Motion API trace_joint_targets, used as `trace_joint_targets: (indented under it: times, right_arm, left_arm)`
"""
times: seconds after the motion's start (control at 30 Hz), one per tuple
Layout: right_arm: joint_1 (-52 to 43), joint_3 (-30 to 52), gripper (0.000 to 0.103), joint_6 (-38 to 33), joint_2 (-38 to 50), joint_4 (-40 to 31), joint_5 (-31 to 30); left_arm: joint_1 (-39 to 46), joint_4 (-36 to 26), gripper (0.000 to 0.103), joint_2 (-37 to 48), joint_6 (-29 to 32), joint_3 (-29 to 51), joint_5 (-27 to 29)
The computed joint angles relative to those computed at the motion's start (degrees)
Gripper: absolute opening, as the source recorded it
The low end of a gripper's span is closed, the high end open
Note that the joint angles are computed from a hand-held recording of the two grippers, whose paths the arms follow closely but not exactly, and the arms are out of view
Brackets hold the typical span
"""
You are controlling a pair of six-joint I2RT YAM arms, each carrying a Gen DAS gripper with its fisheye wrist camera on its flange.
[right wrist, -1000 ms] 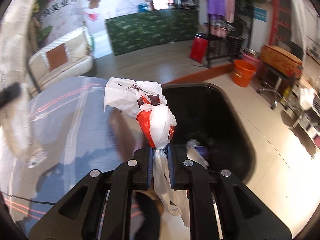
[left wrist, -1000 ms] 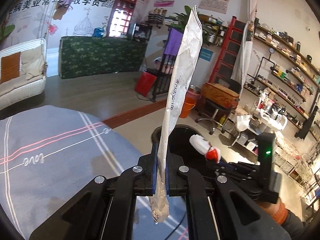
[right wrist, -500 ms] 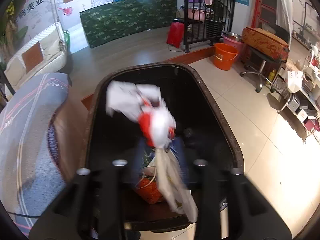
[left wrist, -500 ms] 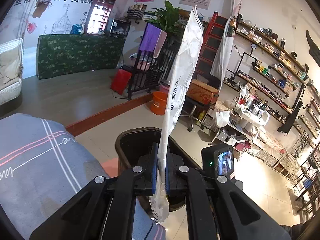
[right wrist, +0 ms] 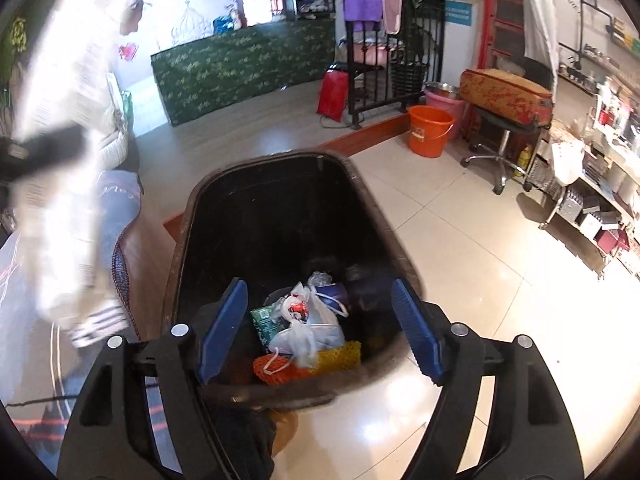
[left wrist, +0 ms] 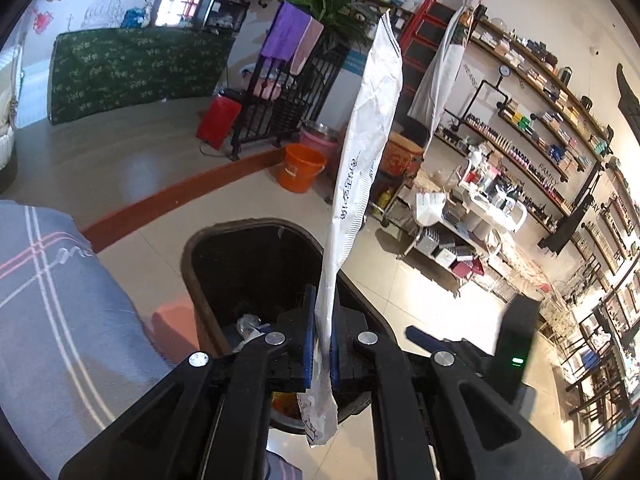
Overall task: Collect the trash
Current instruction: 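Carry the bag and paper strip to the bin and release both grippers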
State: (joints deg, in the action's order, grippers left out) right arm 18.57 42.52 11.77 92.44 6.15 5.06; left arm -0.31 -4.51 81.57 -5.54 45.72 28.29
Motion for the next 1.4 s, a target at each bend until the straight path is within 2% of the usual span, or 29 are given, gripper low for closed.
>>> trace_joint_targets:
  times: [0.23, 0.33, 0.43, 0.6, 0.63, 0.67, 0.73, 0.77, 0.8, 0.97, 1.1, 1.13, 1.23, 1.4]
  right_arm:
    - [-3.16, -4.17, 0.077, 0.73, -6.47, -0.12, 0.03]
    - [-4.43, -4.98, 0.077, 0.81, -7.23, -0.02, -0.24]
    - [-5.52, -5.40, 0.077, 1.24, -7.55, 0.39, -0.68]
    - [-6.71, -6.47, 0.077, 1.50, -8.10, 0.92, -0.95]
    - [-7.03, -6.50, 0.077, 1.61, -8.12, 0.88, -0.98]
    - [-7.44, -6.43, 0.077, 1.49, -8.10, 0.69, -1.21]
    - [-7.90, -6.68, 0.077, 1.31, -8.21, 0.52, -1.32]
    - [-7.91, -6.71, 0.077, 1.44, -8.34, 0.45, -1.16]
    - [-7.94, -6.62, 0.077, 1.56, -8.36, 0.36, -1.19]
    - [-8.31, -6.40, 0.077, 2.10, -8.67, 0.14, -0.87]
    - [-8.43, -6.36, 0.078, 3.00, -9.42, -0.08, 0.05]
    - [-8.24, -6.41, 0.080, 3.50, -9.93, -0.39, 0.48]
    - [-6.60, -6.29, 0.086, 4.43, -10.97, -1.82, 2.44]
    - [-1.07, -6.62, 0.091, 5.83, -13.03, -3.44, 4.77]
  left_arm:
    - [-3.49, -0.74, 0.007, 8.95, -1.06, 5.64, -2.31]
    - [-4.82, -0.90, 0.007, 12.65, -2.97, 7.70, -2.98]
    - [-6.43, -1.40, 0.007, 14.29, -2.26, 8.62, -6.11]
    - [-7.37, -3.56, 0.008, 17.07, -1.62, 10.71, -6.95]
    - [-7.56, -4.29, 0.010, 17.46, -1.45, 11.05, -7.43]
    - [-7.65, -4.82, 0.019, 17.99, -1.48, 11.64, -8.03]
    - [-7.12, -4.75, 0.054, 17.96, -2.63, 11.41, -8.28]
    - [-6.44, -4.05, 0.059, 17.74, -3.58, 10.87, -7.39]
    - [-6.07, -3.69, 0.062, 17.42, -4.15, 10.50, -7.01]
    - [-5.39, -4.89, 0.064, 15.84, -3.38, 9.80, -6.84]
    - [-5.07, -3.55, 0.078, 12.16, -3.78, 7.08, -7.67]
    - [-4.59, -3.09, 0.080, 10.05, -3.51, 5.55, -7.86]
    - [-3.20, -2.21, 0.095, 3.73, -2.74, 1.26, -10.45]
    - [3.91, -6.42, 0.098, -11.00, 2.96, -7.05, -13.52]
